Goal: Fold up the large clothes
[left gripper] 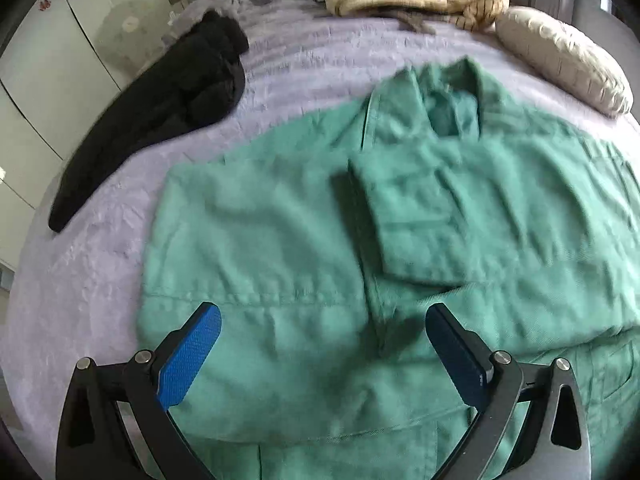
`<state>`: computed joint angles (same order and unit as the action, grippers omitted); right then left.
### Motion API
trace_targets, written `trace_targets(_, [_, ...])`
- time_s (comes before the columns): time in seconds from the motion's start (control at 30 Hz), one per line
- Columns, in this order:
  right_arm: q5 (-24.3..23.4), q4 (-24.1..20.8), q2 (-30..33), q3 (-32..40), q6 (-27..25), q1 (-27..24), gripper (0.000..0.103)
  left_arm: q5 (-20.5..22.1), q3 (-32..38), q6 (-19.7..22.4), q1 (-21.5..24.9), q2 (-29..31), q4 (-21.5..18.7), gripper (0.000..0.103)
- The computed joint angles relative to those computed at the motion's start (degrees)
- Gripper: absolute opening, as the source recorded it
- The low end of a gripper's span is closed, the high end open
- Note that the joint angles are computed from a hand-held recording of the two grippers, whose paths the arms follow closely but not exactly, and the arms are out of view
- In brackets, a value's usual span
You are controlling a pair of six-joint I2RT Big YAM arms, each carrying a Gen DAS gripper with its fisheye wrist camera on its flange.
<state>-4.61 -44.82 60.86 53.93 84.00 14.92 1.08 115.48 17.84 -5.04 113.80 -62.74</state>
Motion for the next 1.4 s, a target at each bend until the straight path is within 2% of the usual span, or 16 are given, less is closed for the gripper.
trace_targets(0.07, [0.62,2.49,-1.9,-0.49,-1.01,-0.18,0.008,1.49,1.29,-0.54,-0.72,-0.04,-0.04,0.103])
trace_targets(0.17, [-0.45,12.76,-2.55,-2.17,0.41,-0.96,0.013,4.81,5.81,-0.66,-3.39,1.73,-1.27,0.103])
trace_targets(0.23, [-0.19,19.13,-0.97,-3.26,3.76,-1.12,0.059,5.77,9.37,-0.73,-5.85,3.87,-2.86,0.103])
trace_targets(0.37, [2.17,25.04,3.83,-3.28,9.41,-0.64,0.061,7.78,15.23,-1.27,-11.49,8.04,-5.86,0.103])
trace_targets(0.47, [4.97,29.55,5.68,-4.93,15.62,-0.49,0.049,6.92,16.1,-1.89,-15.01,9.63,-5.04,0.103])
trace_targets(0.53, [6.45,31.45,5.58,-6.35,18.28,-0.42,0.003,6.49,16.24,-3.55,-16.02,10.22,-4.37,0.103])
trace_targets(0.67, [9.55,25.44,4.74,-6.43,19.27,1.13,0.002,1.22,17.09,-5.19,-16.89,12.56,-4.69,0.103])
trace_targets(0.77, [8.98,27.92,3.16,-9.41,20.55,2.1,0.002,2.3,16.6,-4.8,-16.33,12.58,-4.2,0.103])
trace_targets(0.9, [3.05,21.96,0.31,-7.96,13.27,0.11,0.003,2.16,16.2,-3.37,-15.71,11.35,-5.18,0.103])
trace_targets(0.97, [-1.18,15.67,-1.96,-6.68,8.09,-0.63,0.006,4.0,14.34,-2.19,-14.4,9.43,-5.06,0.103])
trace_targets(1.0, [-1.91,12.9,-2.86,-6.01,6.13,-0.59,0.017,4.88,12.69,-1.23,-13.56,8.06,-4.8,0.103])
trace_targets(1.03, [-2.06,9.29,-4.49,-5.5,4.24,0.17,0.045,5.46,10.84,-0.4,-12.89,6.63,-4.57,0.103])
trace_targets(1.1, [-1.51,4.21,-7.98,-5.38,1.98,2.65,0.077,6.6,5.57,1.76,-10.96,2.62,-4.28,0.103])
trace_targets(1.2, [-3.01,-3.65,-10.84,-4.05,0.74,6.75,0.077,6.49,-0.84,4.44,-8.18,-2.17,-5.47,0.103])
trace_targets(1.37, [-7.56,-4.74,-13.84,-5.58,5.1,13.89,0.074,3.75,-8.98,6.22,-2.83,-8.49,-10.09,0.103])
trace_targets(1.4, [-8.98,-4.8,-13.38,-5.48,5.92,14.74,0.07,3.27,-10.05,6.55,-1.75,-9.39,-11.33,0.103])
